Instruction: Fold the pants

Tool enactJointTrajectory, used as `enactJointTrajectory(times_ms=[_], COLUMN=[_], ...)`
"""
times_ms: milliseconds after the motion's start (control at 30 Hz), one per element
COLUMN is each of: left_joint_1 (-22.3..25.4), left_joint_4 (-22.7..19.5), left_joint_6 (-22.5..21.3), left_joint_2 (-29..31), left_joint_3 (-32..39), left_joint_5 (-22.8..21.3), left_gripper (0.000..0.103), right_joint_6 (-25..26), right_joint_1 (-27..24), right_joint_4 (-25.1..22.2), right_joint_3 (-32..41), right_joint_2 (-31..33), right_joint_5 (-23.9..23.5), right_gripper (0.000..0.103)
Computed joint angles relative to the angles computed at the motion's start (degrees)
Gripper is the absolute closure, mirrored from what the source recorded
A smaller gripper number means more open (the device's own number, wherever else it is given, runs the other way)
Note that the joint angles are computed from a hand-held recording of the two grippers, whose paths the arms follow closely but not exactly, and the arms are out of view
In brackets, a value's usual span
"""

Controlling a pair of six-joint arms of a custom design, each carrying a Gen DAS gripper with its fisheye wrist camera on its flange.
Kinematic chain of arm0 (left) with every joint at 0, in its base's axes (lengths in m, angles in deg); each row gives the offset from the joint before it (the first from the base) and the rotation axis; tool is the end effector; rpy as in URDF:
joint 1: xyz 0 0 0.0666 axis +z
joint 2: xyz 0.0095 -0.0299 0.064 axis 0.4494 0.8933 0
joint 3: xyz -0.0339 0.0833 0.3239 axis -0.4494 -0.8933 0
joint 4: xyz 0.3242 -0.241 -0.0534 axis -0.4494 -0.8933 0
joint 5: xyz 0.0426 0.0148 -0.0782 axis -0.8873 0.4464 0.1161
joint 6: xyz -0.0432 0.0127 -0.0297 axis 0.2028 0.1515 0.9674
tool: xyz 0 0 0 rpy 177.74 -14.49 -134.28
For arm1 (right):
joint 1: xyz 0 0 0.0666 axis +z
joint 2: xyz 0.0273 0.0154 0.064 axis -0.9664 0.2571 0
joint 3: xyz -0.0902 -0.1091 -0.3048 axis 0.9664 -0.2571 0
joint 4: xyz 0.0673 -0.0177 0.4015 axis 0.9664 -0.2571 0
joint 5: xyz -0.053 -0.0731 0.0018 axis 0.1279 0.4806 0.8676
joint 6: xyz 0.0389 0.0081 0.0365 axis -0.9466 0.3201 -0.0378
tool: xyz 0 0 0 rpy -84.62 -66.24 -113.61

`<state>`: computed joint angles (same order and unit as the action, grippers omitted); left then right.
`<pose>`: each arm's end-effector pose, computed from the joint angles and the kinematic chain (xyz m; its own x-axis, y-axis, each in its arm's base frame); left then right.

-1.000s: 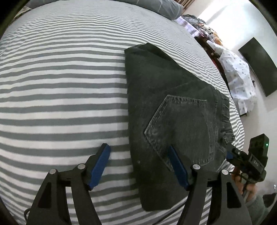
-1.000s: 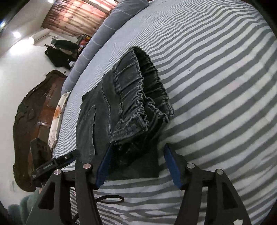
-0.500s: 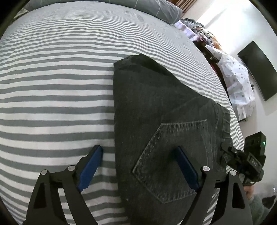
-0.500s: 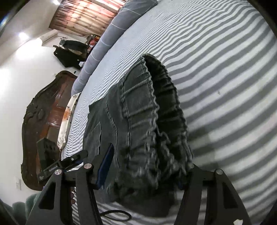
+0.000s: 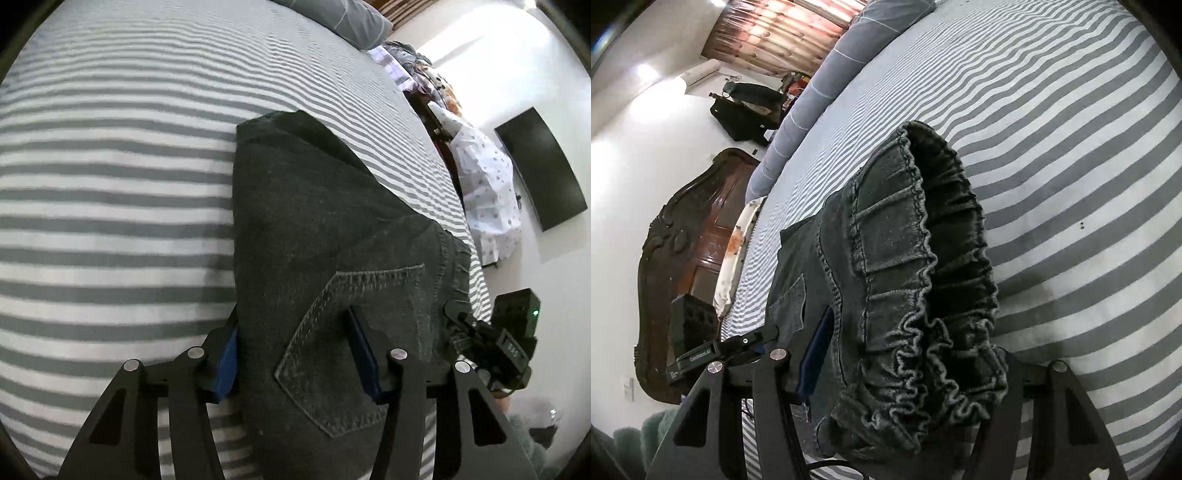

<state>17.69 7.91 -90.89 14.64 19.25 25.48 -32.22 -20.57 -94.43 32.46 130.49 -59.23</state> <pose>0.4402 -0.0928 0.3385 -0.8641 0.4016 -0.3034 0.5029 0.6664 -0.5505 0.2160 0.2751 0.2987 -0.5666 0.7437 -0.3547 0.3483 0.6063 0.7149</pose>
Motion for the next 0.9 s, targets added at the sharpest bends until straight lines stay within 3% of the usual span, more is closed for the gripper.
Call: enactJointTrajectory(times_ms=[267,433,500,700,900], left_joint_1=[-2.1,-1.5,-1.1,-1.5,1.3], left_joint_4=[3.5,2.6,2.2,3.0,-1.0], left_joint_6=[3.4,2.3,2.3,2.4,0.6], left_joint_2=[0.3,-0.5,-1.0,-3.9,-5.4], left_joint_3=[0.2,0.1,0.2,-0.6,0.0], left_joint_5=[-1.3,-1.1,-0.5,-2.3,1.7], left_gripper=[0.044,0.07,0.078,0.086,0.088], right_joint_6=[0.0,-2.7,-3.6,-6.4,-5.7], right_joint_1=[-0.5,0.5,1.3,2.1,3.9], right_joint_4=[0.2,-2.6,-5.1,-13.9,-17.9], right_joint_3=[0.6,2.0,3.7,11.3,17.3], right_joint_2=[0.8,1.2,2.1,6.7,9.9], right_joint_5=[0.0,1.3,2.6,3.8,4.5], right_gripper=[0.045,0.072,0.074,0.078,0.079])
